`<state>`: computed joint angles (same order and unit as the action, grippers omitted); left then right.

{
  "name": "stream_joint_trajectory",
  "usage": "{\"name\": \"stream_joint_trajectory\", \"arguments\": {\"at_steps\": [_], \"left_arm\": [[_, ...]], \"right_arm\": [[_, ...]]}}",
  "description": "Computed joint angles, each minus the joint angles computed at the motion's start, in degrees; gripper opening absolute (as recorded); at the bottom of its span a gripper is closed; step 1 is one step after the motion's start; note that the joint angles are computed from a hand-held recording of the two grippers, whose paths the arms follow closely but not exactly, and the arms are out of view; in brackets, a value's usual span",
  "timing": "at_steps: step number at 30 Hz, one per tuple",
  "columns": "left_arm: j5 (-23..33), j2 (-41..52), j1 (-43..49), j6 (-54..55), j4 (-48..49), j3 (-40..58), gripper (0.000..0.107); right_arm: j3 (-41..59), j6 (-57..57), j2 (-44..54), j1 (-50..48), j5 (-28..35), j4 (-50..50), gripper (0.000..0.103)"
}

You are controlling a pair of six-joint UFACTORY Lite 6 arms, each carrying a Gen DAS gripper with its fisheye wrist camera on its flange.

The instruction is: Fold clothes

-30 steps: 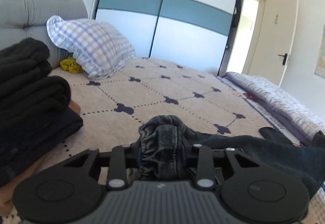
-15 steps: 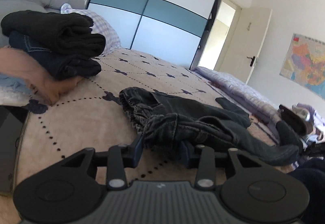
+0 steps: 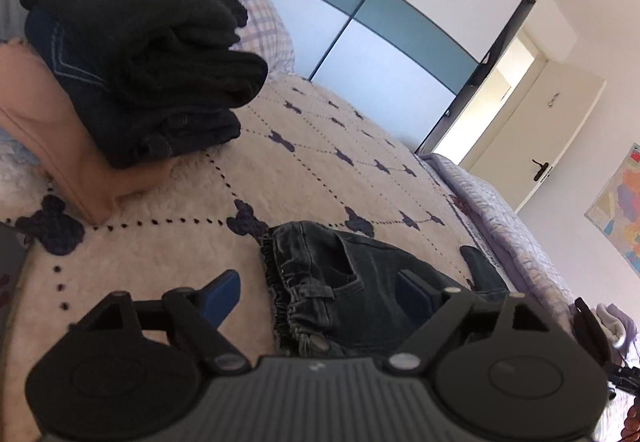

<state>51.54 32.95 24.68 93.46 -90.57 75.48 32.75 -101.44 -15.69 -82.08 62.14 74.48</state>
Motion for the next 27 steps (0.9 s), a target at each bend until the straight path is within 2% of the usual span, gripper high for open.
{"name": "stream_joint_trajectory", "arguments": {"at_steps": [4,8,10,12,15,17,18,19,20,21,23,27], "left_arm": [[-6.12,10.25,-7.16,-14.01,5.09,16.3,0.085],[-8.67,22.0,-12.4,-31.06,19.02,35.28,0.088],[-9.15,28.07,-14.49,-40.74,27.03,44.91,0.089],[-10.07,31.47,-15.91,-46.45,31.2,49.94,0.095],[-10.34,33.27,-17.4,-49.78,35.33,53.53,0.102],[-12.08,33.37,-18.71,-52.15,38.8,54.22,0.101],[-13.9,32.82,-19.44,-53.02,40.39,53.44,0.093],[-16.21,31.9,-20.21,-53.81,42.01,52.02,0.075],[-17.84,31.47,-20.81,-55.07,44.07,51.37,0.064],[-19.4,31.0,-21.29,-55.61,45.42,50.45,0.048],[-20.62,28.87,-20.85,-50.68,40.92,46.69,0.041],[-25.0,15.38,-19.2,-26.72,18.26,28.13,0.038]], "right_arm": [[11.85,8.5,17.87,18.29,-11.88,10.76,0.056],[30.62,17.0,35.92,30.37,-22.37,15.67,0.056],[42.61,25.31,45.57,34.61,-27.38,12.43,0.056],[54.6,35.6,54.81,37.3,-30.93,7.29,0.056],[70.39,50.52,66.64,38.89,-31.07,0.71,0.056],[78.42,58.58,71.94,40.62,-32.03,-6.58,0.055],[81.56,61.2,74.07,41.61,-32.92,-9.93,0.049],[82.39,61.42,74.76,42.7,-34.89,-11.74,0.045],[80.82,59.25,74.13,44.19,-38.41,-11.58,0.032],[77.51,54.67,72.16,45.46,-41.92,-9.03,0.023],[71.2,42.68,67.7,45.98,-44.68,1.92,0.017],[56.89,18.7,53.53,44.05,-42.55,25.9,0.015]]}}
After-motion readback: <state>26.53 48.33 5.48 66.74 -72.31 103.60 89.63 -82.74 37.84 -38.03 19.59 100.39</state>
